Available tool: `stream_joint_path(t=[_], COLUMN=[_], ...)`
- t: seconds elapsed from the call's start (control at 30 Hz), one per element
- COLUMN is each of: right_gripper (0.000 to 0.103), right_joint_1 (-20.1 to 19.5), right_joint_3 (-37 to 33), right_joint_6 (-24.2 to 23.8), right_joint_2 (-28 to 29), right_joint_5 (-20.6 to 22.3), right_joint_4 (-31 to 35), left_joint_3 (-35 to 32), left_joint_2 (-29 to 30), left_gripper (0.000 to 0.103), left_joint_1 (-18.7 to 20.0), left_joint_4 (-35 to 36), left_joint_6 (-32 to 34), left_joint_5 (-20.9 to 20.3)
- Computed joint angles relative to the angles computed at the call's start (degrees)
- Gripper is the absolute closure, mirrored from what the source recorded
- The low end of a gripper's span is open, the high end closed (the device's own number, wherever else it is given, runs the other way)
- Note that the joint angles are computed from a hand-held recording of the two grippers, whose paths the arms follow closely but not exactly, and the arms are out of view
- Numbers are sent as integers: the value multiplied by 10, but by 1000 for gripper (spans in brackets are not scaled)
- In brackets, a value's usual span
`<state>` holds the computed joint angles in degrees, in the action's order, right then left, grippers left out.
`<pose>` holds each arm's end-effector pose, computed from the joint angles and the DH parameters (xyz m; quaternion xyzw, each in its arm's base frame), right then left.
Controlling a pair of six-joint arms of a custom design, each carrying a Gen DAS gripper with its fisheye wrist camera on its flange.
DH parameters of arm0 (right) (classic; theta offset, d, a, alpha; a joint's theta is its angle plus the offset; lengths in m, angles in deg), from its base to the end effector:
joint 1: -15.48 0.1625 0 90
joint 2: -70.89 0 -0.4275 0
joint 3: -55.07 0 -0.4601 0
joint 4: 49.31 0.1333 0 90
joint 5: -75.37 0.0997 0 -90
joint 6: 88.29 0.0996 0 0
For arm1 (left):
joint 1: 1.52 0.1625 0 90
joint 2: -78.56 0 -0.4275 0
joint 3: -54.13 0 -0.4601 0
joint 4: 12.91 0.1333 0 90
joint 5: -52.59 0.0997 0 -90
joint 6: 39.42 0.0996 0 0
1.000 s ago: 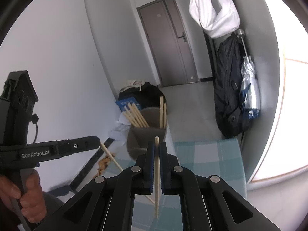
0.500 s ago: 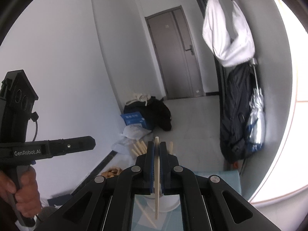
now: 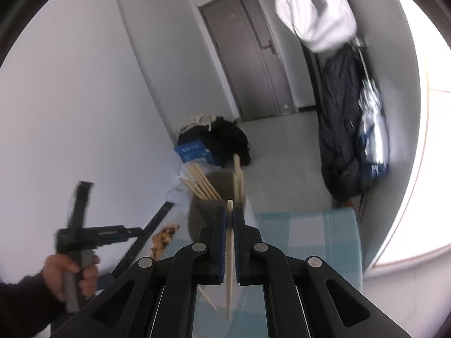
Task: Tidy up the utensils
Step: 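Carry both held chopsticks up over the white holder, then lower both chopsticks into the white holder and open both tools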
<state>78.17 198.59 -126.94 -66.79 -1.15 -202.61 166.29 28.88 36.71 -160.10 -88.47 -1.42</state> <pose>0.0120 -0.3178 0.4355 0.1422 -0.8610 0.4565 0.1735 -0.3377 -0.5103 -0.0090 0.0368 0.9495 -0.2098 0.2305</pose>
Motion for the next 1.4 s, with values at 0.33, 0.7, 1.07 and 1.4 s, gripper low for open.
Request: stream_joint_path(t=[0.33,0.7,1.07,1.4], right_gripper=[99,99,99,99], right_joint_1=[-61,-102,-137,-129], right_joint_3=[0,-1,1,17], right_joint_6=[-5,-19,-32,-53], right_joint_2=[-3,-22,-50,-68], right_joint_5=[39,91,136,137], right_joint_4=[18,49,82,77], left_joint_3=[-94,-152,-168,-43], left_joint_2=[100,121,140,65], left_gripper=[46,47,101,101], left_joint_1=[43,8,6,-42], left_joint_4=[79,304,280,23], left_joint_6=[-67,-197,-174,-51], left_joint_5=[-15,44,40,46])
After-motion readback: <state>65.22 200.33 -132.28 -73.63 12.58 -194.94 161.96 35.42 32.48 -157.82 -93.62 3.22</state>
